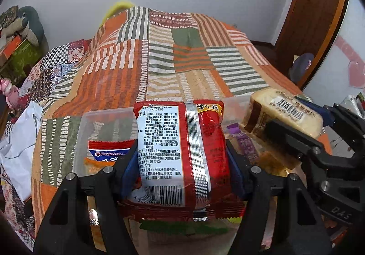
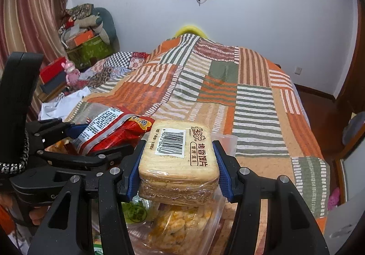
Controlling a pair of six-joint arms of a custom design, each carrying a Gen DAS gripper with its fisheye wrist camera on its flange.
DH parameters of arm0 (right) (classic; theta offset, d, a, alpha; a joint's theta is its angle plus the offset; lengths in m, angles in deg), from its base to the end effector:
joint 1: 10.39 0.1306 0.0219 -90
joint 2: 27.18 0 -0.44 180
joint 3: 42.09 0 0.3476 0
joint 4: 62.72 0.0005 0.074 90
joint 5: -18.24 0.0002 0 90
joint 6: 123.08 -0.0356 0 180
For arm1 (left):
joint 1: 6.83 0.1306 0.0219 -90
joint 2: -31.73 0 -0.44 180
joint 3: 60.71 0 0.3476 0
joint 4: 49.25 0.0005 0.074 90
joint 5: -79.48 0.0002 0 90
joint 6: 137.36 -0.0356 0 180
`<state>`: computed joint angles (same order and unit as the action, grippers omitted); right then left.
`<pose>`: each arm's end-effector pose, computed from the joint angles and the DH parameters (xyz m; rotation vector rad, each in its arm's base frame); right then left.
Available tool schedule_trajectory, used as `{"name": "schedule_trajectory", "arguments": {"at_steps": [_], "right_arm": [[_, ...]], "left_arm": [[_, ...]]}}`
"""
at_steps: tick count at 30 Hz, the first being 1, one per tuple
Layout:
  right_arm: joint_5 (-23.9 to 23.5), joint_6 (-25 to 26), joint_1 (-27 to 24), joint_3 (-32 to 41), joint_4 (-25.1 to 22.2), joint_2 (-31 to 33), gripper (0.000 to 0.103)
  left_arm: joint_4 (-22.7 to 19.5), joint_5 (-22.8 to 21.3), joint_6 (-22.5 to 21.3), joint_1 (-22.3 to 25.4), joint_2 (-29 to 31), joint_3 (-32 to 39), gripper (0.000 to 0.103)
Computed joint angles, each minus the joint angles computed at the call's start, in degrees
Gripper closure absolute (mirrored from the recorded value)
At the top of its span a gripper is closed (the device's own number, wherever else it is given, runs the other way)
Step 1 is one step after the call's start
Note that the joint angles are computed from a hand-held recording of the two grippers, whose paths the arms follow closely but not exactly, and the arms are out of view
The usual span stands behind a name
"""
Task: Organize snacks
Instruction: 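Release the red chip bag and bread loaf into the clear box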
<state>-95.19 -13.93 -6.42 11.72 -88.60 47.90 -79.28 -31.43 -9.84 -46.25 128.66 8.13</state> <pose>0.3033 0.0347 0.3513 -0.6521 2.2429 0.3579 0.3462 -0.2688 0.3125 -0.0898 2.4872 -0.0825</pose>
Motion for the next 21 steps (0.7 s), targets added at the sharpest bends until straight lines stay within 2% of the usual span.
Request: {"name": "schedule_trajectory", "arguments": {"at_steps": [5,15,19,21], "right_arm": [[-1.16,-0.30,-0.78,0.43,-0.21,-0.24,0.050],[-3.81,0.66,-3.15,0.84,-2.73,-3.07,0.050],[-5.62,1.16,-5.20,0.71,-4.26,-5.13,0.049],[-6.79,1.37,-6.42,0.59,-5.14,-6.06,0.045]], "left_arm": [[0.44,2.54,1.28,0.79,-0.09,-0.35,0.028],[-1.52,-3.43,0.23,-3.07,-2.76,-0.52,0.023],[-2.46,-5.45,1.42,-4.74,-5.54,-1.28,0.023],[-3.12,-6.53,2.40,-5.62,-6.93,-1.74,0.023]]}}
